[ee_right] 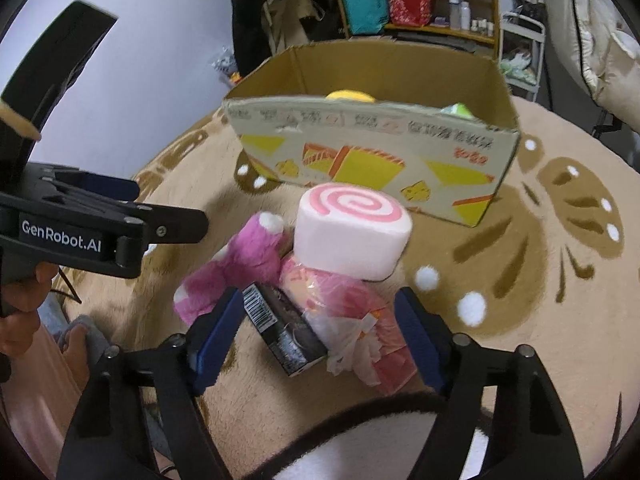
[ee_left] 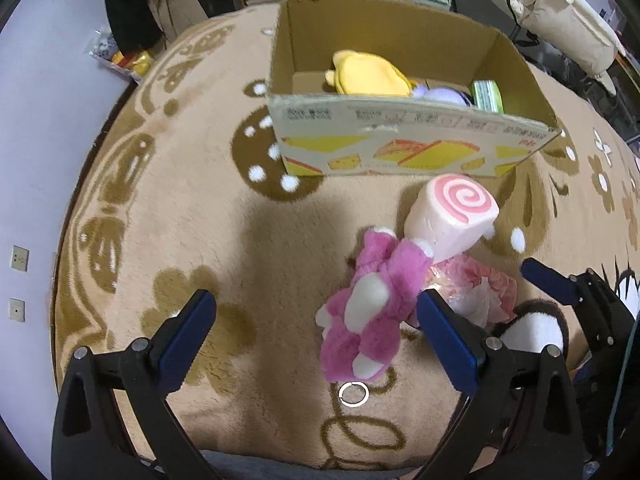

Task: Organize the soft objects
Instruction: 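Move the left tool to the pink bear plush while the right tool approaches the black tissue pack, then grasp the pink bear plush with the left tool while the right tool grasps the black Face tissue pack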

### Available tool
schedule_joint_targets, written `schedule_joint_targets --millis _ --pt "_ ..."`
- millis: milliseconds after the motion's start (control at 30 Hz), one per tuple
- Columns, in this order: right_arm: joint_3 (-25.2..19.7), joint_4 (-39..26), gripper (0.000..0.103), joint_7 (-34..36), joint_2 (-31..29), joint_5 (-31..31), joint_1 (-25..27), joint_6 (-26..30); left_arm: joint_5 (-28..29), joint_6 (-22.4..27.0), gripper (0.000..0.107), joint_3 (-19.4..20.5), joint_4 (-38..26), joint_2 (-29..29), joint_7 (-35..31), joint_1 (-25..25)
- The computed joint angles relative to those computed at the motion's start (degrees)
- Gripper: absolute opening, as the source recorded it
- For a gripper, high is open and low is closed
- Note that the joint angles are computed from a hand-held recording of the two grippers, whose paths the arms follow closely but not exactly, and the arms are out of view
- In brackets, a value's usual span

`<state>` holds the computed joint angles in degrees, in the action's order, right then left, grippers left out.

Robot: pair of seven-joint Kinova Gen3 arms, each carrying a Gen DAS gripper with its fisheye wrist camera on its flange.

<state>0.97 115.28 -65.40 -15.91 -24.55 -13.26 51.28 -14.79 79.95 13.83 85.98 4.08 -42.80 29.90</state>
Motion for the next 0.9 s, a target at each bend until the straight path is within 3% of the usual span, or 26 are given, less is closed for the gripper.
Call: schedule_joint_targets --millis 67,367,533,733,900 --pt "-0.26 -0.1 0.073 0.15 0.55 0.2 -0.2 0.16 0.65 0.53 0.1 -0.07 -0.31 0.92 -0.53 -0.11" --pt "-0.83 -0.45 0.072 2.6 1.92 -0.46 -0.71 1.55 3.72 -0.21 0.1 -1.17 -0.4 2.75 -2.82 -0.47" --pt "-2.28 -0.81 0.064 2.79 3.58 0.28 -1.2 2.19 5.69 -0.81 0.1 -1.73 -0.23 3.54 -4.03 -1.26" --pt "-3.49 -1.15 0.035 3.14 5.89 1.03 -1.67 2.92 7.0 -0.71 0.1 -2.18 -0.54 5.21 -4.99 -1.57" --pt "-3.94 -0.96 0.03 3.22 6.3 1.25 -1.6 2.45 9.84 -2.65 0.1 -2.98 0.57 5.73 -5.87 -2.77"
